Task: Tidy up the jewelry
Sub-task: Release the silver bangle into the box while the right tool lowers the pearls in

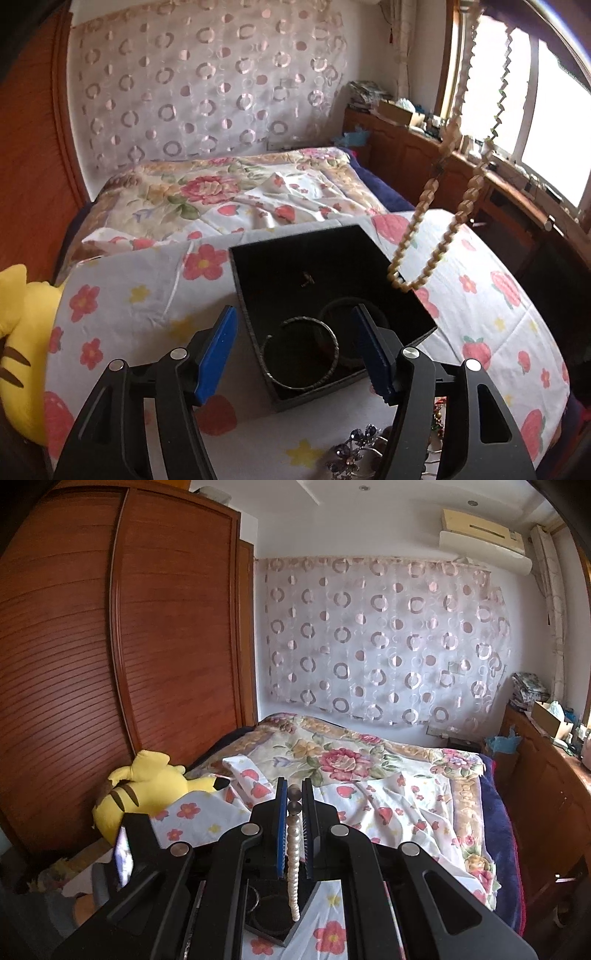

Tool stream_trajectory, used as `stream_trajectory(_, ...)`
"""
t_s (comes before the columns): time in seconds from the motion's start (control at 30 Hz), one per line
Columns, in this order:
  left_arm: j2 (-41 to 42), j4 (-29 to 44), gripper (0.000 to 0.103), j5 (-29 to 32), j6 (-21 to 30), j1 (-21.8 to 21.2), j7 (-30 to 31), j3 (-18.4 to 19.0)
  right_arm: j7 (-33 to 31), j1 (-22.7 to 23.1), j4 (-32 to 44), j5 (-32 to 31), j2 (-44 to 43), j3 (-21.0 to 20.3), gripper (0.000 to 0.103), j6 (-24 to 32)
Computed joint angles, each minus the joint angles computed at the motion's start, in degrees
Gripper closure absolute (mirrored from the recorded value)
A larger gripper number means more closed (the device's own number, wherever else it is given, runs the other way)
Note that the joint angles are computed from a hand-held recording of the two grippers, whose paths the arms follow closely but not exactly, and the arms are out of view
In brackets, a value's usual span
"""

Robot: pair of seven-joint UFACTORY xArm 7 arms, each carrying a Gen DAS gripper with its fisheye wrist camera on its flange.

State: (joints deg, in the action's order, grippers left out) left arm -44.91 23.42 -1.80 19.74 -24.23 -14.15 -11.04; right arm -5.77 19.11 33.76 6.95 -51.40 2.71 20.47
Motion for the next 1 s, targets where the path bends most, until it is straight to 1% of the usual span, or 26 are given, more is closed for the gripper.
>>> stream_trajectory(0.17,-4.71,-1.55,0.036,-0.14,1.28,0.49,0.15,1.19,0.58,0.00,0.40,-0.23,3.36,0.88,0.094,-1.65)
stream_trajectory(0.27,-7.98,-2.78,0.035,0.13,2.45,1.34,0.42,1.48,1.39,-0.61,-0.16,-0.84,5.09,1.83,0.094,-2.87)
stream_trajectory(0.33,-9.85,-3.58,0.033,-0.04,2.92,1.38,0.77,2.07,2.27,-1.20,-0.36,-1.32,6.67,2.58,0.094,-3.79)
stream_trajectory(0.37,-11.32,-4.30,0.030,-0.20,3.14,1.38,0.87,2.35,2.63,-1.27,-0.36,-1.51,7.42,2.76,0.094,-4.14)
stream_trajectory(0.47,-14.61,-5.84,0.029,-0.14,3.83,1.83,1.60,2.81,3.92,-1.88,-0.32,-2.40,9.80,3.74,0.094,-5.01)
stream_trajectory(0.53,-17.07,-6.90,0.024,-0.13,4.79,2.03,1.33,2.21,4.63,-2.18,-0.61,-3.08,11.07,4.27,0.094,-5.03)
stream_trajectory(0.57,-18.09,-7.43,0.018,-0.12,4.95,2.13,1.23,2.05,4.91,-2.30,-0.83,-3.47,11.70,4.53,0.094,-4.96)
stream_trajectory(0.67,-22.35,-9.75,0.015,-0.02,5.31,2.26,0.78,1.78,5.26,-2.25,-1.86,-4.41,13.01,4.74,0.094,-4.46)
stream_trajectory(0.73,-24.71,-11.00,0.010,-0.19,6.26,1.92,0.54,1.97,5.09,-1.76,-2.87,-4.75,13.58,4.51,0.094,-4.19)
stream_trajectory(1.0,-30.66,-13.91,0.009,-0.27,9.31,1.11,-0.06,1.83,4.46,0.75,-6.79,-3.83,14.03,3.27,0.094,-3.95)
